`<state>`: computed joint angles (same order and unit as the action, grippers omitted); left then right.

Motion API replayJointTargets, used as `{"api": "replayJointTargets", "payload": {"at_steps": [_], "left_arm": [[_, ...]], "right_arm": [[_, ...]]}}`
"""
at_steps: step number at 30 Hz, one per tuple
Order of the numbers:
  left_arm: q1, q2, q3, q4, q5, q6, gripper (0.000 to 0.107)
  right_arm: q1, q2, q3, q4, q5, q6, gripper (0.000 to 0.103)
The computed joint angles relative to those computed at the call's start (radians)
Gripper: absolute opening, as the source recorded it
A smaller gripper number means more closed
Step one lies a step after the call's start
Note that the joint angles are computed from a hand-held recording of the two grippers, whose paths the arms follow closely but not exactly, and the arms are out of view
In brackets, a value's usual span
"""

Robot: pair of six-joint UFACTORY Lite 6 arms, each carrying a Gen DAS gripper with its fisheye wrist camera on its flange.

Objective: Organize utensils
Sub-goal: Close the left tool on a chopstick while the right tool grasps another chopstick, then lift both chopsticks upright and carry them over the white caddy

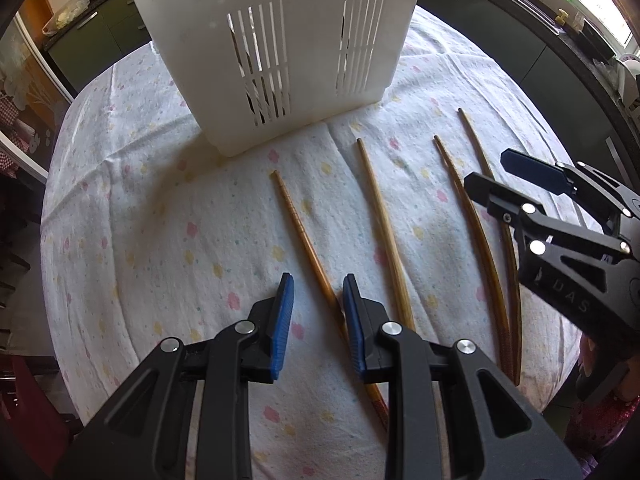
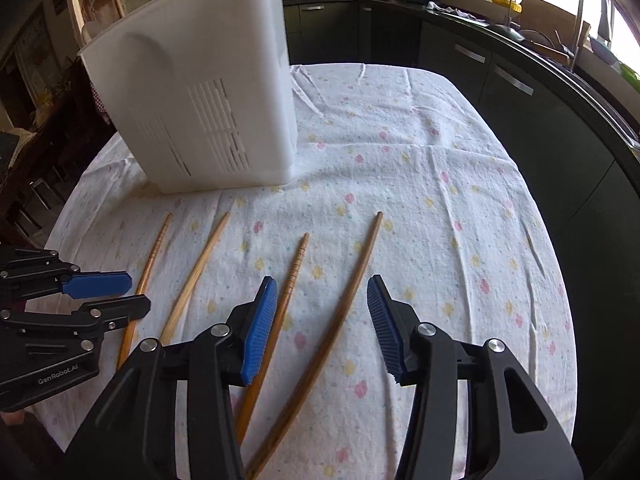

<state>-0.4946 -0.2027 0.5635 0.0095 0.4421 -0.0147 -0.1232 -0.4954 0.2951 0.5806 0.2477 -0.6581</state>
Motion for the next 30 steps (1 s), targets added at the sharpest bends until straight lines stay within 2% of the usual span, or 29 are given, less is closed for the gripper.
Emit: {"api": "replayJointTargets", "payload": {"at_steps": [6, 9, 13, 15, 16, 20, 25, 30], "left_arm": [[0.007, -0.008, -0.006, -0.015, -0.004, 0.024, 0.024], [0.005, -0.009, -0.006, -0.014, -0.004, 0.021, 0.024], [0.011, -0.013, -0.008, -0.017, -0.006, 0.027, 0.023], [0.019, -0.017, -0.011, -0.022, -0.009, 0.033, 0.018], [0.028, -0.018, -0.012, -0.034, -0.008, 0.048, 0.012], [0.076, -0.011, -0.001, -0.133, 0.009, 0.161, 0.007], [0.093, -0.039, -0.008, -0.191, 0.042, 0.218, 0.006], [0.112, -0.118, -0.015, -0.196, 0.085, 0.238, 0.006]], "right_arm": [[0.164, 0.095, 0.008, -0.379, -0.103, 0.446, 0.043], [0.175, 0.094, 0.011, -0.393, -0.096, 0.465, 0.036], [0.135, 0.093, 0.025, -0.208, -0.049, 0.269, 0.026], [0.122, 0.080, 0.020, -0.198, -0.034, 0.254, 0.014], [0.118, 0.069, 0.014, -0.195, -0.028, 0.243, 0.012], [0.163, 0.008, -0.023, -0.365, -0.024, 0.416, 0.008], [0.103, -0.057, -0.034, -0.115, 0.035, 0.153, 0.007], [-0.046, -0.226, -0.024, 0.072, 0.235, -0.069, 0.007]]}}
